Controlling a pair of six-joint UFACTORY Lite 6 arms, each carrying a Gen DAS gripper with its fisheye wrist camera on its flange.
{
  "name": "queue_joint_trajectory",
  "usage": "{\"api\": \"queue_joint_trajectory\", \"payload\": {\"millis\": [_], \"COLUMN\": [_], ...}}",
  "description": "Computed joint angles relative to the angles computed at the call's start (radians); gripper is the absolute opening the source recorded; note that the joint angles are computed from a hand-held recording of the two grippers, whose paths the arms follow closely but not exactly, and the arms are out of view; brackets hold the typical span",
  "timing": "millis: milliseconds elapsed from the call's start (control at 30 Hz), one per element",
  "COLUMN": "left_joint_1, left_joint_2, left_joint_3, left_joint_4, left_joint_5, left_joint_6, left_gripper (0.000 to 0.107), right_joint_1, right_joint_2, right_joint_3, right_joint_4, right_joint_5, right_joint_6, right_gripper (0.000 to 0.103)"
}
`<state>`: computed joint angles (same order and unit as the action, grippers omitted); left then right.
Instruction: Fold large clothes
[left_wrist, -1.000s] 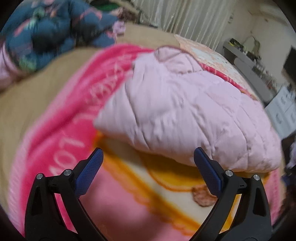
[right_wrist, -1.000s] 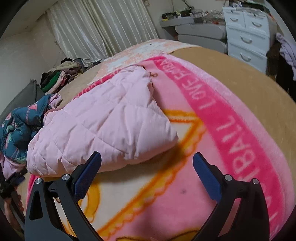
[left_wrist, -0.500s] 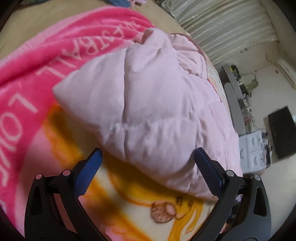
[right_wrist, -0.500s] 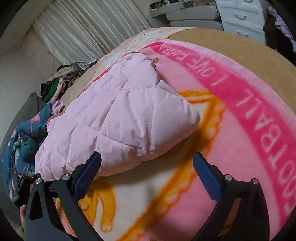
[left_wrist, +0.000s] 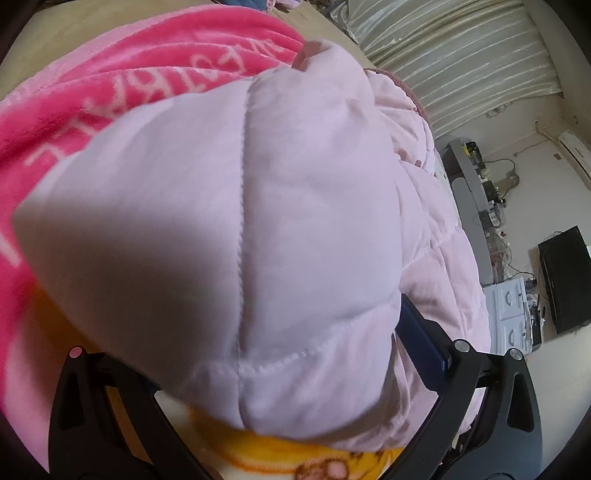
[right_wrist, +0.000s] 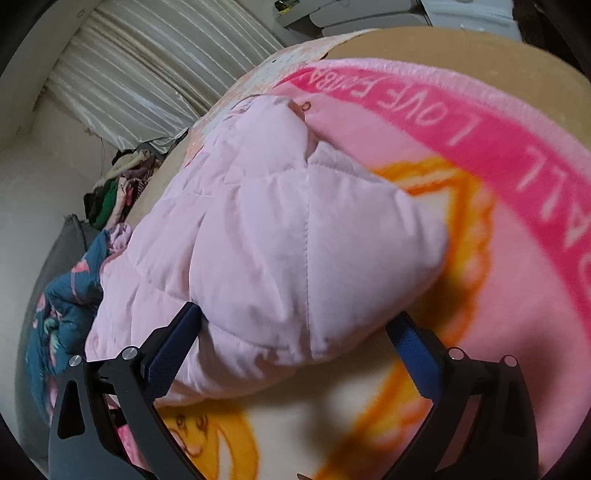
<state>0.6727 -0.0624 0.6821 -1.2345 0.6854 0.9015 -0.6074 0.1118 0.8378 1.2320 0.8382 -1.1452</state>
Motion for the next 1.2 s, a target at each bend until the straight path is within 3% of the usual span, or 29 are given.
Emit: {"api": "queue_joint_trajectory", "payload": {"millis": [367, 400, 533, 633, 767, 933, 1067, 1200], "left_joint_1": [-0.042, -0.044, -0.101, -0.156, -0.189, -0.209, -0.327, -0.344], "left_joint_2": [-0.03, -0.048, -0.147, -0.225, -0.292, -0.442, -0.536, -0.641], "left_joint_3": [-0.024, -0.032, -0.057, -0.057, -0.057, -0.062, -0.036, -0.028], "left_joint_4": [-0.07, -0.072, -0.011, 0.129, 0.258, 0.365, 0.603, 0.704], "left_joint_5": [-0.054, -0.06, -0.138, -0.199, -0.225, -0.209, -0.229, -0.152], "left_joint_6": [0.089, 0.094, 0.041, -0.084, -0.182, -0.281, -0.532, -0.626], "left_gripper": [0.091, 0.087, 0.066, 0.051, 0.038, 0.035, 0.032, 0.032], "right_joint_1": [0.081, 0.086, 0.106, 0.122, 0.139, 0.131, 0.115, 0.071], "right_joint_2": [0.137, 0.141, 0.078, 0.029, -0.049, -0.173, -0.306, -0.414], "right_joint_3": [0.062, 0.069, 0.063, 0.065, 0.053, 0.034, 0.019, 0.012], "right_joint_4": [0.167, 0.168, 0.158, 0.113, 0.069, 0.04, -0.025, -0.076], "right_joint_5": [-0.005, -0.004, -0.015, -0.03, -0.055, -0.024, 0.017, 0.091], "right_joint_6": [-0.074, -0.081, -0.156, -0.18, -0.201, -0.224, -0.231, -0.245], "right_gripper": [0.099, 0.097, 0.062, 0.049, 0.041, 0.036, 0.034, 0.033]}}
